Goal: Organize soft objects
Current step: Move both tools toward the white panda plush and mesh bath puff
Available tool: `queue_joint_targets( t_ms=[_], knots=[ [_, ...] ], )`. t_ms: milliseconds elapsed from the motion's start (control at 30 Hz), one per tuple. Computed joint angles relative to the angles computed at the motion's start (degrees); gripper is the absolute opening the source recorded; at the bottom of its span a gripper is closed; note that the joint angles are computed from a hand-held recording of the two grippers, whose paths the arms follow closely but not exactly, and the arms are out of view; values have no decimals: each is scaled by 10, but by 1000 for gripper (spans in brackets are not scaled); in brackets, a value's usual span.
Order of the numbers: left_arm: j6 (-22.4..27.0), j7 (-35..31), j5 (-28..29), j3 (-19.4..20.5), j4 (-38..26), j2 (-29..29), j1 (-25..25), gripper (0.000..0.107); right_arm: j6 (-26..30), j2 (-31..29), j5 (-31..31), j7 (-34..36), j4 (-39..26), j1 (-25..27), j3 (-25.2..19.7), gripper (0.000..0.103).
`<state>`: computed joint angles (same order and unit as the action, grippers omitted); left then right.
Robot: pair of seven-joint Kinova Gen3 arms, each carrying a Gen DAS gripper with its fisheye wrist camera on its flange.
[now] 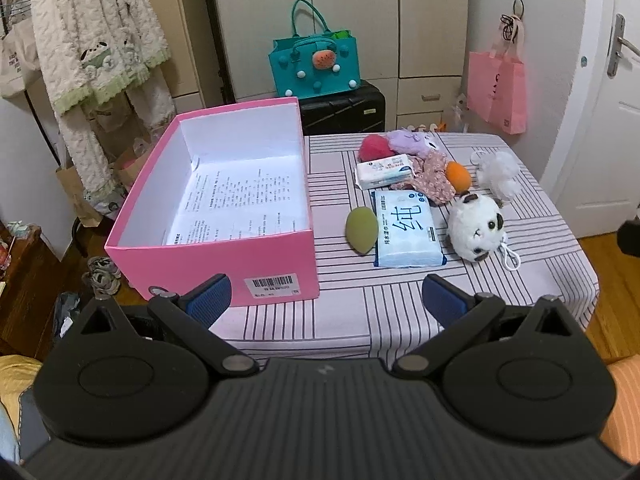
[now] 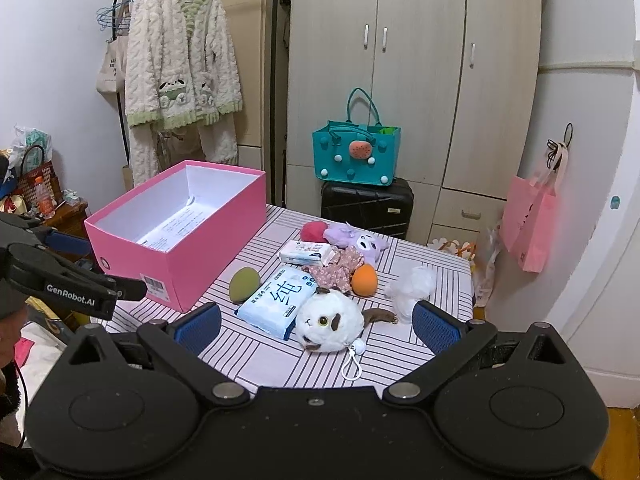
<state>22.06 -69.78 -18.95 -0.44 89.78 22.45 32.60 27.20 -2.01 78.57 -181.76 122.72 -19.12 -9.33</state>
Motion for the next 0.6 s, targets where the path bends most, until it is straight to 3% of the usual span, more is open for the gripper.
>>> queue_joint_targets(
  t_ms=[167, 333, 500, 600],
  knots=[
    [-68, 68, -34, -61, 38, -7, 46, 103, 37, 2, 47, -65, 10, -11, -8, 103],
    [-128, 98, -41, -120, 69, -9, 84, 103, 25, -1, 45, -80, 11, -7, 1, 103],
    [-162, 90, -20, -155, 83, -8, 103, 103, 34, 1, 40, -77, 12, -8, -1, 103],
    [-208, 76, -2, -187, 105, -11, 121, 103, 43, 1, 45, -78, 15, -12, -4, 103]
  ],
)
